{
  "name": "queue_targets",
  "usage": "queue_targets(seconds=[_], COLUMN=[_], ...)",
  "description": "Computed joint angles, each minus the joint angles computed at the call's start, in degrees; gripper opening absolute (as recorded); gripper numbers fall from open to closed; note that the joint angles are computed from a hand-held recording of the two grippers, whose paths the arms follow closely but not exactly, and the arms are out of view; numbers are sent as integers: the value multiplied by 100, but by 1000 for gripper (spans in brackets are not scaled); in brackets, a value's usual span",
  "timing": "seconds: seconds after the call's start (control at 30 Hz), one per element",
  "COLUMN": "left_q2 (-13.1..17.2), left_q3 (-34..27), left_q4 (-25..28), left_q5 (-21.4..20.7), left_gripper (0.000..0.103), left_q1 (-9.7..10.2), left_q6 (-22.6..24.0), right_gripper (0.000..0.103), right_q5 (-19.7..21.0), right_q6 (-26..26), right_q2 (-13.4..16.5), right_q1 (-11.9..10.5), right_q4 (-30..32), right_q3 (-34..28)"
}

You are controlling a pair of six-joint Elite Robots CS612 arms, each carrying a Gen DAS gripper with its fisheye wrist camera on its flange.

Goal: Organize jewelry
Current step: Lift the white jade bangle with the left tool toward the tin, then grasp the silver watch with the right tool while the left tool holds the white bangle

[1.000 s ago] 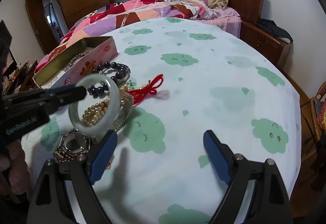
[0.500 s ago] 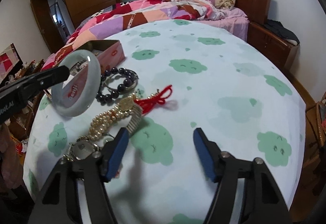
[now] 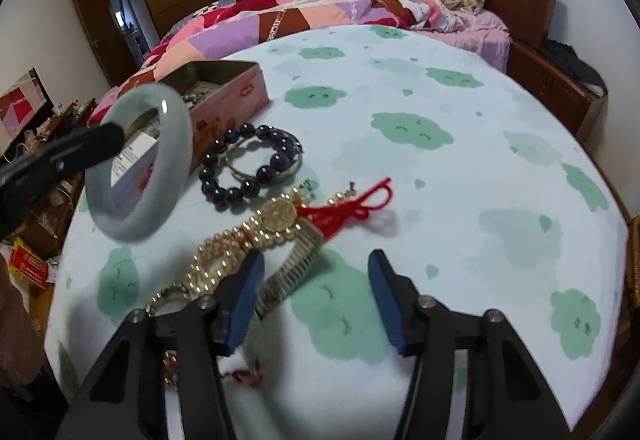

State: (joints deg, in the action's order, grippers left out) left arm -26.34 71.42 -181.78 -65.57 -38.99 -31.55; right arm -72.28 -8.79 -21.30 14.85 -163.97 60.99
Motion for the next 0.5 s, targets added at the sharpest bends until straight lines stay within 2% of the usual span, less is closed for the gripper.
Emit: queue_targets(seconds=[0.03, 0.1, 0.13, 0.23, 0.5], left_q2=[1, -1, -4, -20, -79], left_q3=[0, 7, 6, 30, 111], left_q4=[0, 6, 12, -19, -121], left_q5=[3, -10, -8, 29, 152], left_gripper=[10, 10, 10, 10, 10], left_q1=[2, 11, 14, 18, 9], left_q6=[-9, -28, -33, -52, -64], right_gripper=[47, 19, 11, 6, 6], right_q5=[104, 195, 295, 475, 842], right_q6=[3, 9, 26, 63, 355], right_q2=[32, 68, 63, -31, -256], right_q1=[-9, -15, -29, -58, -121], right_q4=[93, 188, 121, -179, -1077], right_q3=[-70, -137, -112, 89, 431])
